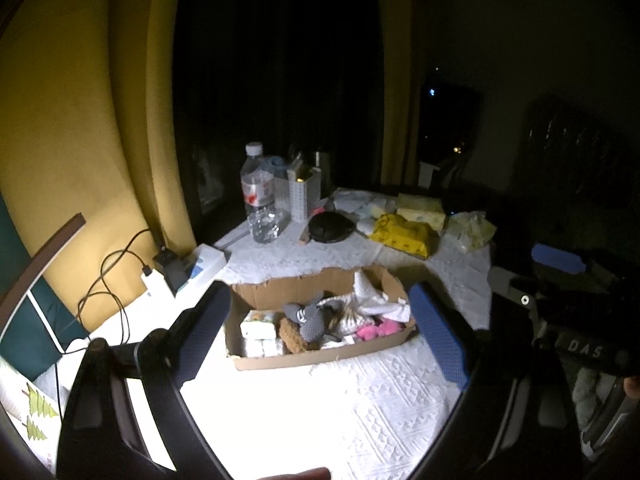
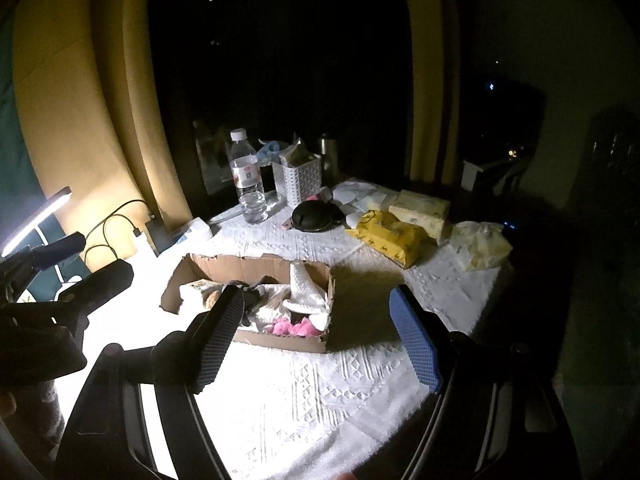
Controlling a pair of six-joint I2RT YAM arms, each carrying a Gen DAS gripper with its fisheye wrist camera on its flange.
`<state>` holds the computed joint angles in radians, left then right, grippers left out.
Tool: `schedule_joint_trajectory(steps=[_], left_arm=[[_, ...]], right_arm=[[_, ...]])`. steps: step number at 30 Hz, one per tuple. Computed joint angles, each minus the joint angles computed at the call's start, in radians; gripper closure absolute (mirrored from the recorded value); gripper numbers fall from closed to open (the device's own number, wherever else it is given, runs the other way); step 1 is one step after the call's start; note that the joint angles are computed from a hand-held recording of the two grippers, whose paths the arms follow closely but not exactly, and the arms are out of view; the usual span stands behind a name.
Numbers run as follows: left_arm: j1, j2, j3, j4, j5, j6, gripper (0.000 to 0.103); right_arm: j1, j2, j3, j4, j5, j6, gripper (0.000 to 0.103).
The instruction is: Organize soft objects
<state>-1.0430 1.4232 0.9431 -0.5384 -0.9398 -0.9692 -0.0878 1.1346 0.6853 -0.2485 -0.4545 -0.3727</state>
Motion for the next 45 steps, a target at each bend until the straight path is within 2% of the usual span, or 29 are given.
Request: schedule_joint_trajectory(steps=[17,45], left_arm=[[-0.075,-0.066,0.006,-0.028,-0.066,0.0,0.011],[-0.072,-0.057,0.019,-0.057,-0.07,-0.017,0.011]], right_arm=[[0.012,-0.114,-0.014,-0.048,0.028,0.019,0.025],[0.018,-0.125,-0.017,-0.053,0.03,0.024,0.024]])
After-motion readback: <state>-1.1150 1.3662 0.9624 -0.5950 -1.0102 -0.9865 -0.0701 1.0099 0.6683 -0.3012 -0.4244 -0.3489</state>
